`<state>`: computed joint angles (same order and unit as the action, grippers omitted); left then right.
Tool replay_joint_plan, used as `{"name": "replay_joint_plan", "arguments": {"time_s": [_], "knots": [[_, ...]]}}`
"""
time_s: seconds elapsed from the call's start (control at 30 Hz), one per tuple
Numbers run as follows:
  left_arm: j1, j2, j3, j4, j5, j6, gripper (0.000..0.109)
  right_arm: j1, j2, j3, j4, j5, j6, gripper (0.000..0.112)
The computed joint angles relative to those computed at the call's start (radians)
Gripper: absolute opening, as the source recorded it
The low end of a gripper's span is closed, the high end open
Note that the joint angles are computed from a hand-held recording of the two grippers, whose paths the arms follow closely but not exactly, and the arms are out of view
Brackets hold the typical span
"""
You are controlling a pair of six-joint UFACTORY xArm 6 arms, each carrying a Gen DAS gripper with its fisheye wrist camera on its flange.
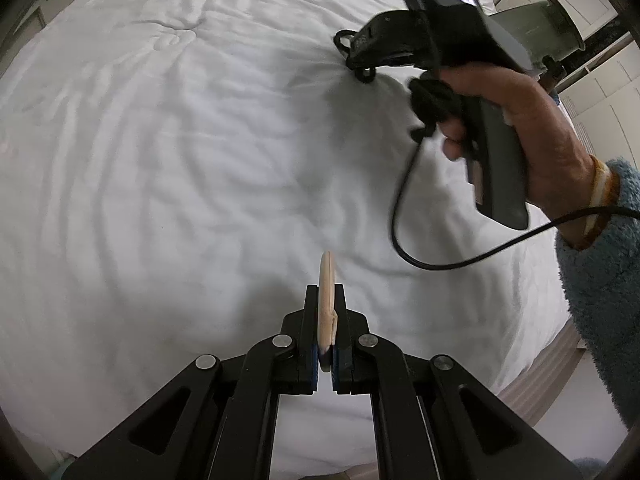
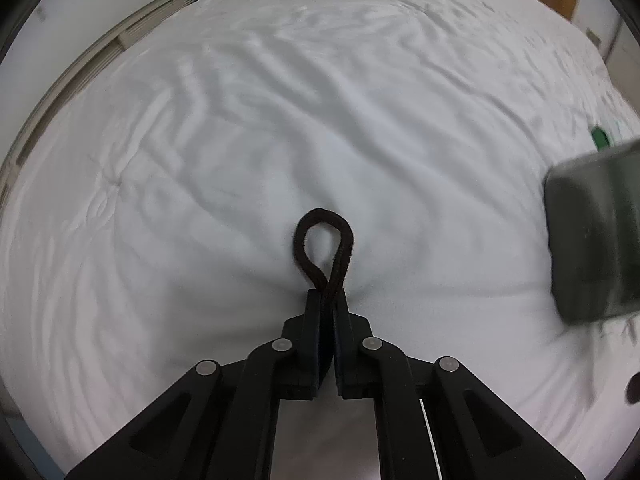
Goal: Organize soft objects
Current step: 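Grasp the black hair tie with the right tool while the left tool holds the sponge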
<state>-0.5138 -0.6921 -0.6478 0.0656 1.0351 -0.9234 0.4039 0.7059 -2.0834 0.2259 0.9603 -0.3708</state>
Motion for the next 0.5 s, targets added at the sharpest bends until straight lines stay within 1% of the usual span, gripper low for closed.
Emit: {"name": "replay_joint_plan", "arguments": {"time_s": [0.07,0.1,0.17,0.23,0.33,0.47,0.5], "knots": [[-0.002,0.008,-0.011,0.013,0.004,-0.003,0.002,-0.005,-0.031,0.042,0.020,-0.013,-0.049,0.004],[0.011,-0.006,-0.008,0.014,0.013,0.015,0.002,-0.012,-0.055,0.072,0.043,-0.019,-0.081,0.004],[0.025,0.045,-0.049,0.018,0.005,0.029,0.002,-0.028,-0.101,0.125,0.092,-0.019,-0.138,0.004],[0.003,0.074,-0.076,0.036,0.009,0.005,0.002,-0.052,-0.163,0.199,0.141,-0.009,-0.197,0.004],[-0.004,0.114,-0.118,0.046,0.013,0.005,0.002,-0.099,-0.257,0.313,0.204,0.037,-0.296,0.004],[-0.026,0.190,-0.196,0.046,0.024,0.018,0.002,-0.170,-0.361,0.435,0.234,0.118,-0.397,0.004],[-0.042,0.225,-0.225,0.049,0.025,0.012,0.002,-0.195,-0.385,0.463,0.241,0.151,-0.420,0.004]]}}
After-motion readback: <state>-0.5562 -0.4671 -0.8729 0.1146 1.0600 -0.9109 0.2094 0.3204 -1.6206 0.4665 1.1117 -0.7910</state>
